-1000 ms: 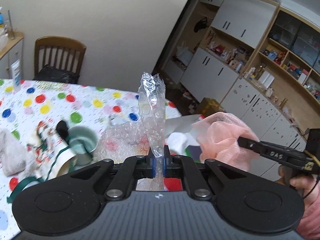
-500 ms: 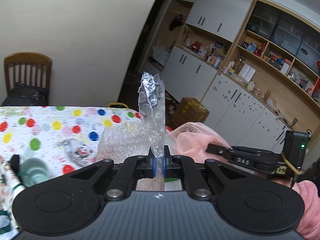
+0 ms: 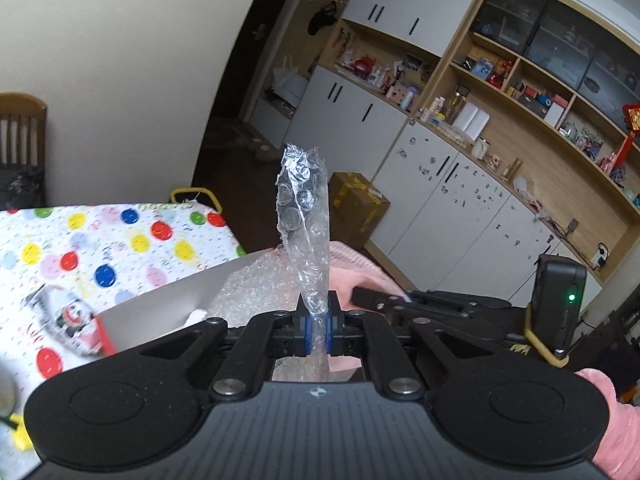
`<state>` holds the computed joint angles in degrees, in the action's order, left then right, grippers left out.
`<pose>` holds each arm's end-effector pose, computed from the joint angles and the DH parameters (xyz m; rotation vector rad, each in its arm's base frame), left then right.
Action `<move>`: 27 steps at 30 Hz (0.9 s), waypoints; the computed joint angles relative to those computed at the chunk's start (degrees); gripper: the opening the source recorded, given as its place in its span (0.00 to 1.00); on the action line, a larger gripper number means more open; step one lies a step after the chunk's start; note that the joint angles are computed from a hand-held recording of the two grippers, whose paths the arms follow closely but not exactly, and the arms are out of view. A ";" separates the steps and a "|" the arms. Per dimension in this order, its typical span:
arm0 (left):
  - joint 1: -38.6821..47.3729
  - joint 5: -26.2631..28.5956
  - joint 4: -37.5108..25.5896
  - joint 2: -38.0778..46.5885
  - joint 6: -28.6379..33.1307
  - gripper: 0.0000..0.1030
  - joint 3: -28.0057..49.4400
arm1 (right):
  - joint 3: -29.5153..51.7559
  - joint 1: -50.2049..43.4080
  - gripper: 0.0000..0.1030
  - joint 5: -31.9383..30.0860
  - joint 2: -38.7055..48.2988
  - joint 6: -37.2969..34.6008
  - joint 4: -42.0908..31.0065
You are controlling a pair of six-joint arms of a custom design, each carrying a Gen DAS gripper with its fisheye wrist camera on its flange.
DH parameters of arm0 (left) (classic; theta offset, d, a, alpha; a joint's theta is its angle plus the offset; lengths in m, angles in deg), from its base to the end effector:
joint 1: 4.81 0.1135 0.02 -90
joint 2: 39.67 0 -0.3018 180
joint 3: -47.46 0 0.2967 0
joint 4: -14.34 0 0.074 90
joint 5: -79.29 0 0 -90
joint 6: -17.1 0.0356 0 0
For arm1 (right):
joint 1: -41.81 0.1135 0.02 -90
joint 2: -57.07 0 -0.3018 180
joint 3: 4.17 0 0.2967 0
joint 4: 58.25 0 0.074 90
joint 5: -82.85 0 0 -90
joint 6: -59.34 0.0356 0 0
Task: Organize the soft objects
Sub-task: 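Carry the bubble wrap with the left tool while the right tool carries the puff into the box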
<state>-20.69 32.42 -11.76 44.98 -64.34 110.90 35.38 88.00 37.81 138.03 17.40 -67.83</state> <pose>0.3168 -0.1154 0.2332 0.8272 2.1550 -0.9567 0.1964 0.1684 0.1382 0.3470 2.1252 -0.0468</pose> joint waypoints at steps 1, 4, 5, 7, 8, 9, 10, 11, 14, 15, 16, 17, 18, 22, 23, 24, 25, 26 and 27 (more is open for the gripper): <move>-0.85 -0.77 1.07 0.49 -0.65 0.06 0.02 | -0.35 -0.85 0.08 -0.64 0.06 -0.62 0.73; -2.99 -2.05 3.15 2.57 -2.22 0.06 0.53 | -1.35 -3.20 0.08 -2.63 0.48 -2.78 3.05; -3.76 -3.01 4.05 3.43 -2.56 0.06 0.59 | -1.70 -4.32 0.08 -3.63 0.63 -3.79 4.01; -5.22 -5.38 4.84 5.53 -3.60 0.06 1.15 | -2.27 -6.33 0.08 -5.64 1.43 -5.63 6.22; -5.59 -6.34 5.07 6.91 -3.96 0.06 1.40 | -2.39 -7.12 0.08 -6.46 2.10 -6.33 7.16; -6.02 -7.32 5.17 8.16 -4.11 0.06 1.77 | -2.35 -7.82 0.08 -7.21 2.77 -6.86 7.76; -6.26 -8.36 5.41 9.44 -3.79 0.06 1.92 | -2.33 -8.59 0.08 -8.01 3.83 -7.41 8.81; -6.52 -9.53 5.64 10.65 -3.54 0.06 2.07 | -2.30 -9.27 0.08 -8.69 4.84 -7.88 9.80; -6.81 -12.57 6.82 14.46 -3.30 0.06 2.50 | -2.18 -11.68 0.08 -11.23 8.03 -9.77 12.94; -6.87 -13.61 6.85 15.73 -3.21 0.06 2.91 | -2.08 -12.27 0.08 -12.03 9.05 -10.28 13.85; -6.92 -14.49 6.90 16.93 -2.83 0.06 3.26 | -1.86 -12.70 0.08 -12.68 10.36 -10.76 14.76; -7.15 -15.69 7.24 17.77 -2.44 0.06 3.29 | -1.62 -13.12 0.08 -13.33 11.57 -11.34 15.53; -7.42 -17.10 7.69 18.53 -1.73 0.06 3.23 | -1.35 -13.45 0.08 -13.94 12.88 -11.86 16.27; -8.47 -21.32 8.91 21.17 -0.29 0.06 3.13 | -0.68 -14.76 0.09 -15.70 16.73 -13.49 18.58; -8.61 -22.02 8.77 21.96 -0.10 0.06 3.48 | -0.57 -15.08 0.09 -16.05 17.58 -13.75 19.27; -8.78 -22.65 8.52 22.68 0.36 0.06 3.79 | -0.50 -15.24 0.09 -16.33 18.17 -13.94 19.74; -8.97 -23.29 8.33 23.35 0.86 0.06 4.04 | -0.43 -15.54 0.09 -16.68 18.78 -14.29 20.32; -9.16 -23.98 7.90 24.11 1.45 0.06 4.46 | -0.28 -15.61 0.09 -16.80 19.42 -14.55 20.66; -9.31 -24.68 7.11 25.02 1.88 0.06 5.23 | -0.08 -15.66 0.09 -16.97 20.11 -14.93 20.94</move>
<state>-30.00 7.74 -4.65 69.99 -62.46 116.13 35.29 72.33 20.84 158.14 2.47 -46.89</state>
